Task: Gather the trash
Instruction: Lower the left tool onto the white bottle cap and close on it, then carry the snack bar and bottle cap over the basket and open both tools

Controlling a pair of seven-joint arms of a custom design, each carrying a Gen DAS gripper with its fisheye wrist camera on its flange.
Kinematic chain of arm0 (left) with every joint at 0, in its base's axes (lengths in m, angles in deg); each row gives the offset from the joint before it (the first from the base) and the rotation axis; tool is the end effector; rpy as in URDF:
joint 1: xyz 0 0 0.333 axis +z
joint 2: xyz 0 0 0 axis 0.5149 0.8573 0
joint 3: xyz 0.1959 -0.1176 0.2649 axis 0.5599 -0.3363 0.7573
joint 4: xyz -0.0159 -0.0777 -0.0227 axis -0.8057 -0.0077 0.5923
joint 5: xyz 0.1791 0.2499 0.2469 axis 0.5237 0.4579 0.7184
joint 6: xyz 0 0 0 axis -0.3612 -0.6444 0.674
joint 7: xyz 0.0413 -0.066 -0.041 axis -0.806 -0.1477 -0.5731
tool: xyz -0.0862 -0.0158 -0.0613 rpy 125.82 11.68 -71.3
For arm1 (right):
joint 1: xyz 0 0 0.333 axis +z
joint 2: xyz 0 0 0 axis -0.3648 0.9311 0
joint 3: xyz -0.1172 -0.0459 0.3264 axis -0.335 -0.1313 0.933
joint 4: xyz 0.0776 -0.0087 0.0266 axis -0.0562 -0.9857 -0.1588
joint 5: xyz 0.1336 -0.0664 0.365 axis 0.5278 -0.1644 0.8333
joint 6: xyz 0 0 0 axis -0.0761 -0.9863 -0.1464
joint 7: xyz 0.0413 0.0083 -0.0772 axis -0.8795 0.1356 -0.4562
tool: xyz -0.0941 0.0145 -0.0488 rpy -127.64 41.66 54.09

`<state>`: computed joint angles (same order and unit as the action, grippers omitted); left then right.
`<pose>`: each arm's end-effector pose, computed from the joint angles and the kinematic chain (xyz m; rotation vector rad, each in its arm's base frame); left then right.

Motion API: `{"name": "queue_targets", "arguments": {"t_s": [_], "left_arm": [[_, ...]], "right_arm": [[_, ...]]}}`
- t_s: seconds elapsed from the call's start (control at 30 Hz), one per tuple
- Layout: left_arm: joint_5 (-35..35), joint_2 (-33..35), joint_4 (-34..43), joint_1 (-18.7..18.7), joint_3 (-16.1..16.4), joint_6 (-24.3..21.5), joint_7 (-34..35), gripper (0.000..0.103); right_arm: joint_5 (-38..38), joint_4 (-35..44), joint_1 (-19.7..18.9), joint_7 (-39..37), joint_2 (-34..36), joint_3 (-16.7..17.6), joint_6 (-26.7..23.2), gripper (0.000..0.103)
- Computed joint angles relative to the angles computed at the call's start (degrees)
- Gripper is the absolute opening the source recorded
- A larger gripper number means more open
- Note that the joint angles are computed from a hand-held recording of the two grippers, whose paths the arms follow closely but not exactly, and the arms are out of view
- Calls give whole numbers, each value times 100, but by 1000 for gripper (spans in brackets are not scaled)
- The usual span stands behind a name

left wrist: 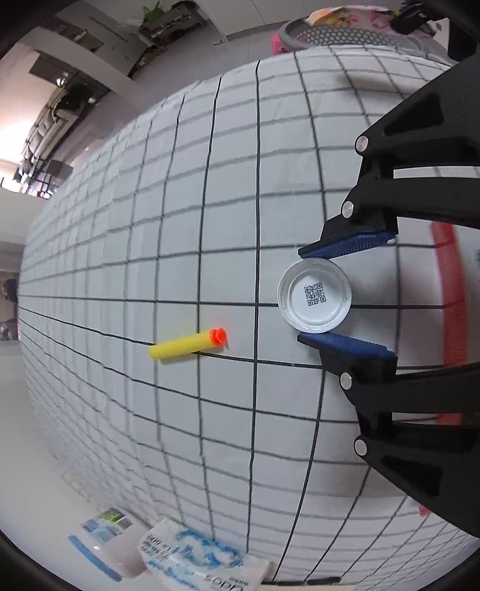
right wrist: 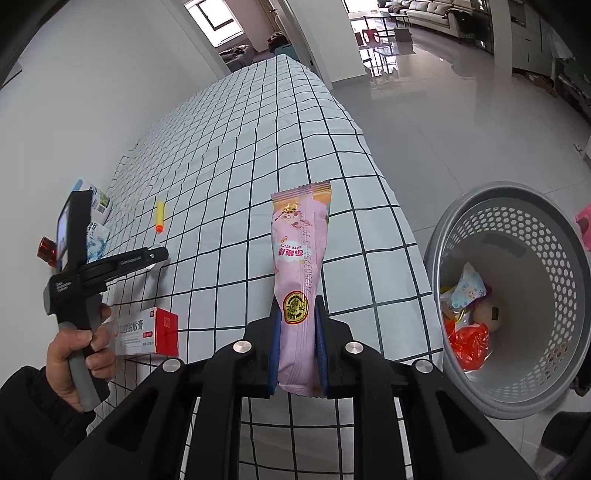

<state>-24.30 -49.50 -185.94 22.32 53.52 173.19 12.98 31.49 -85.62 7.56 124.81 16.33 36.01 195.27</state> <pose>0.4581 -0.1772 0.4261 -2.2970 1.6185 -0.3631 0.4232 0.3042 0.4415 -1.9253 1.6346 0.0083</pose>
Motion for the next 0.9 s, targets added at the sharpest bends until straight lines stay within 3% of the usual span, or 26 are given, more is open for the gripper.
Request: {"name": "queue_targets", "arguments": {"t_s": [0.33, 0.5, 0.9], "left_arm": [[150, -471, 359, -441, -328, -421, 434, 39], [84, -141, 861, -744, -494, -414, 679, 39], [397, 1193, 2407, -1585, -811, -251, 1014, 39]], "right_arm": [[576, -677, 44, -100, -523, -169, 436, 16], [609, -1282, -76, 173, -1035, -253, 727, 16], [-186, -2897, -943, 1422, -2605, -226, 999, 16]]}}
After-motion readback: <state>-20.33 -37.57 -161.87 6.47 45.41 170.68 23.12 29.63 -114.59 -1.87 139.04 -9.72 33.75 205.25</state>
